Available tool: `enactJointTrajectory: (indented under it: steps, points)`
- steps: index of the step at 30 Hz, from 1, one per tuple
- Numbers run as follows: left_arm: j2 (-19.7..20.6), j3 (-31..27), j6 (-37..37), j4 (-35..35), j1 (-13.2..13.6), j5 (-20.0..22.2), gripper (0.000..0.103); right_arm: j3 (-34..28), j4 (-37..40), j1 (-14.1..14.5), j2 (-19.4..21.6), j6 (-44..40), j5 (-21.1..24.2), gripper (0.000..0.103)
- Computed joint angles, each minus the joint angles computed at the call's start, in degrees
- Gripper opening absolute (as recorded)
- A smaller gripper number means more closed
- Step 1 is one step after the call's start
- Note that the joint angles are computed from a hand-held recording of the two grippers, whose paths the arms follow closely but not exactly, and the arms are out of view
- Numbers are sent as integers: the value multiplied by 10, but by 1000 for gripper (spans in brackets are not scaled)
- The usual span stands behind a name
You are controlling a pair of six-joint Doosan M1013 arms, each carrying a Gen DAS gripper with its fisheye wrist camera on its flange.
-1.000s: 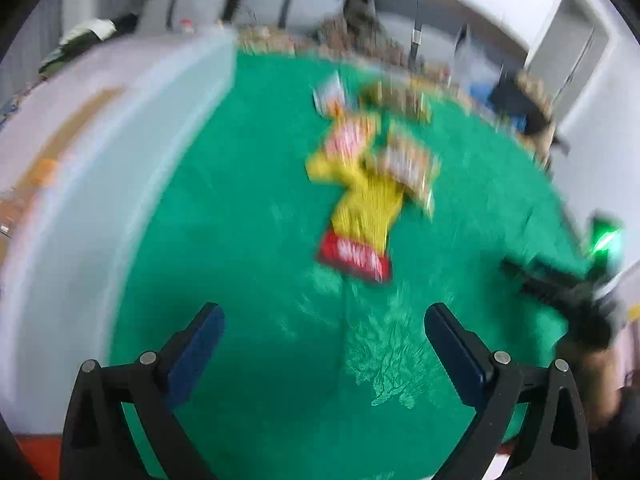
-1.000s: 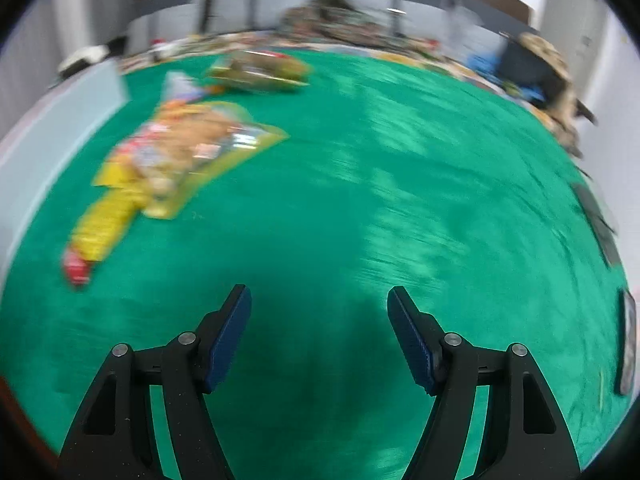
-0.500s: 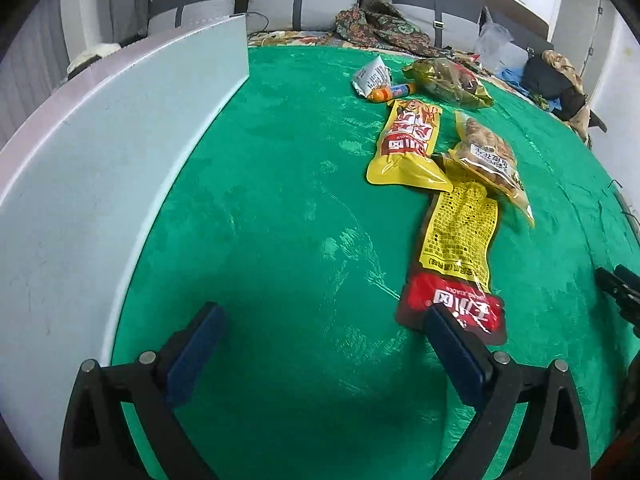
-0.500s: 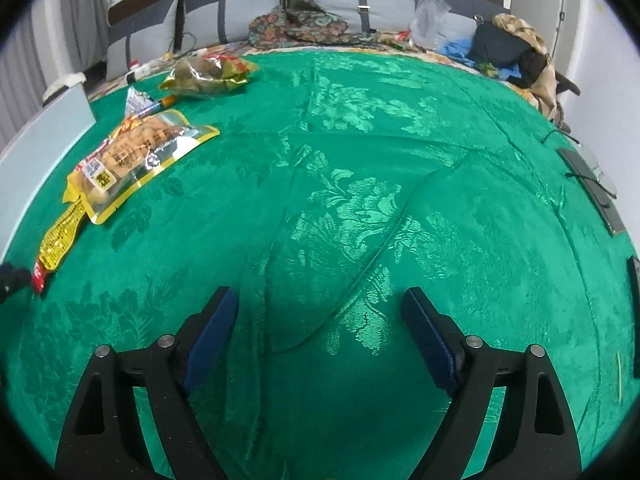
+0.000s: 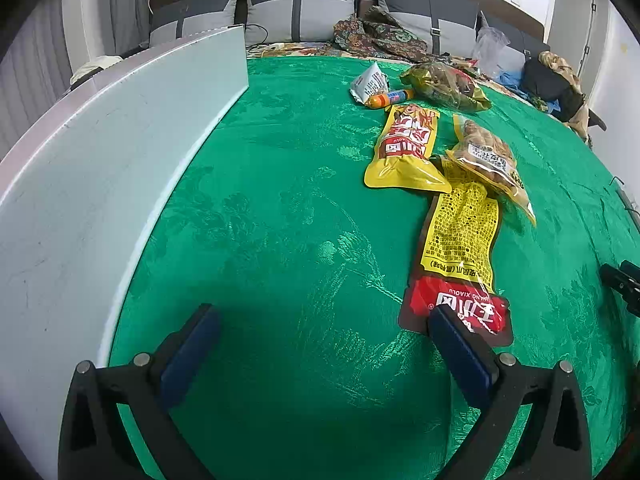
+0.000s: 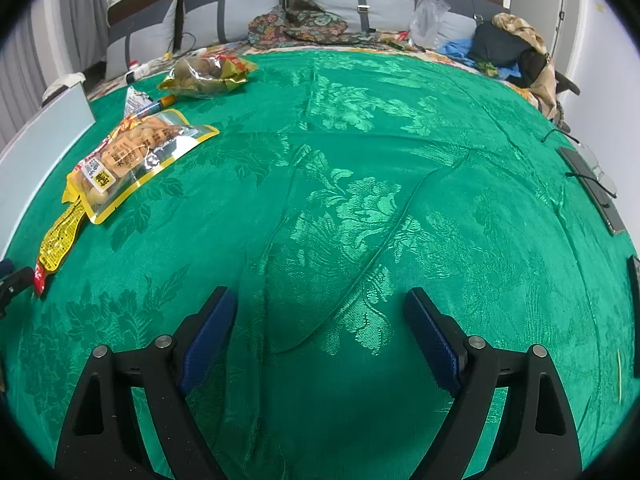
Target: Organize snacks
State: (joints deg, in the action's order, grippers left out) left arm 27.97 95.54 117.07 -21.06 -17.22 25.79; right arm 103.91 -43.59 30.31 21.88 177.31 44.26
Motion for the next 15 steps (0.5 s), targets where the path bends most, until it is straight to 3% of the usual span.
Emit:
enactJointTrajectory:
  steps: [15]
  points:
    - [1, 0, -11, 14, -3, -3, 103, 0, 0, 0, 0, 0, 0, 89]
